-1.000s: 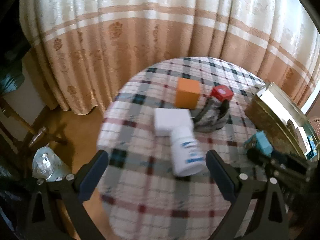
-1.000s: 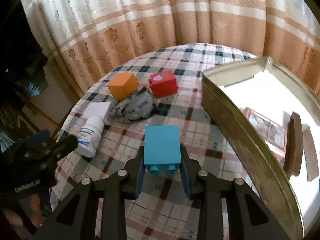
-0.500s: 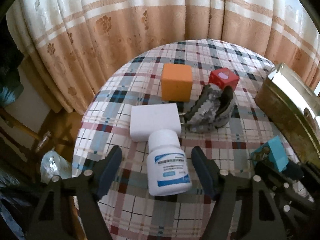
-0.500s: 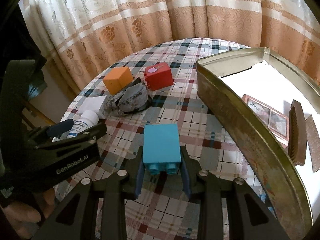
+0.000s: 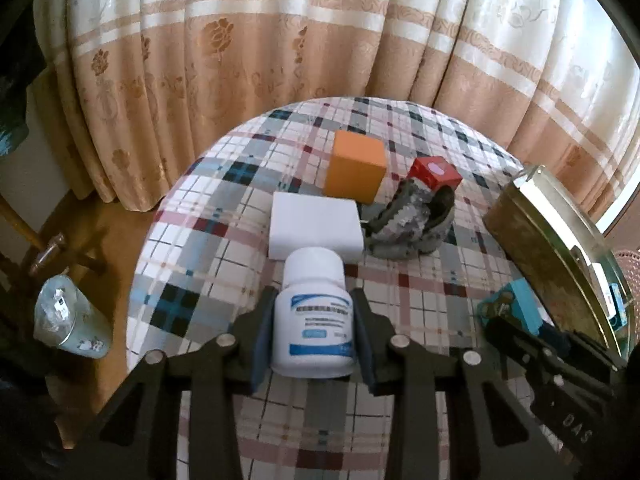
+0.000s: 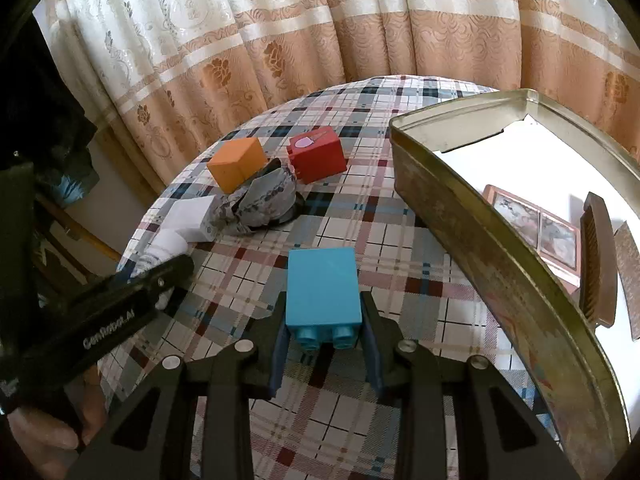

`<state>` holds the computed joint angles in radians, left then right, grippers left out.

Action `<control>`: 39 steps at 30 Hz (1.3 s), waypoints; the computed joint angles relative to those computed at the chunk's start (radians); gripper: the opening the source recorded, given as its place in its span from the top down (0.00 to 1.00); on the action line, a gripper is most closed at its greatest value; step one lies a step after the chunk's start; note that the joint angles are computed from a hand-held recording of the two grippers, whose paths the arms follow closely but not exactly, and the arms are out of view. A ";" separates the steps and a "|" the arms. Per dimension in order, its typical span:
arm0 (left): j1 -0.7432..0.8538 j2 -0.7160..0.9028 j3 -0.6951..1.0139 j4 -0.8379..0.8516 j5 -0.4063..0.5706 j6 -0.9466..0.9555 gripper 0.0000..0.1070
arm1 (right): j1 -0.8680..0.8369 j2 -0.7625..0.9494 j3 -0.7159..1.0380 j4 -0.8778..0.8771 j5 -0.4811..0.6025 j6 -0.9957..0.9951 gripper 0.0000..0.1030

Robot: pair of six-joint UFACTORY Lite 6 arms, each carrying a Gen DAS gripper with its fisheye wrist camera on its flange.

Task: Organize rigid objects
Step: 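Grasp the white pill bottle with the left tool while the right tool holds the teal block, then lift and carry the teal block and pill bottle over the gold tray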

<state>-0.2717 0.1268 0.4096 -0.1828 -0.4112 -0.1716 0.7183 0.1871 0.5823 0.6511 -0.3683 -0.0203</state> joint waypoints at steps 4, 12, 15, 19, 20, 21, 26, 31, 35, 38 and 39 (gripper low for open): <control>-0.010 -0.014 -0.019 0.004 -0.010 -0.028 0.67 | 0.003 -0.004 0.000 0.034 0.002 -0.036 0.66; -0.060 -0.108 -0.101 0.041 0.004 -0.110 0.67 | 0.007 -0.030 -0.033 0.039 -0.022 -0.010 0.67; -0.068 -0.156 -0.134 0.033 0.010 -0.107 0.67 | 0.022 -0.091 -0.090 0.083 -0.066 -0.007 0.67; -0.093 -0.202 -0.162 -0.005 0.020 -0.084 0.67 | 0.081 -0.172 -0.150 0.208 -0.092 -0.087 0.67; -0.104 -0.212 -0.168 -0.028 0.022 -0.069 0.67 | 0.094 -0.197 -0.170 0.220 -0.096 -0.086 0.67; -0.118 -0.224 -0.173 -0.055 0.023 -0.049 0.67 | 0.109 -0.222 -0.185 0.247 -0.099 -0.099 0.67; -0.178 -0.275 -0.179 -0.159 0.042 0.032 0.67 | 0.156 -0.314 -0.224 0.368 -0.107 -0.191 0.67; -0.199 -0.310 -0.189 -0.211 0.062 0.073 0.67 | 0.166 -0.383 -0.250 0.420 -0.100 -0.229 0.67; -0.217 -0.348 -0.209 -0.250 0.065 0.103 0.67 | 0.188 -0.452 -0.270 0.517 -0.116 -0.320 0.67; -0.253 -0.366 -0.215 -0.303 0.054 0.146 0.67 | 0.189 -0.529 -0.291 0.595 -0.124 -0.399 0.67; -0.268 -0.368 -0.212 -0.324 0.051 0.165 0.67 | 0.191 -0.552 -0.298 0.621 -0.128 -0.425 0.67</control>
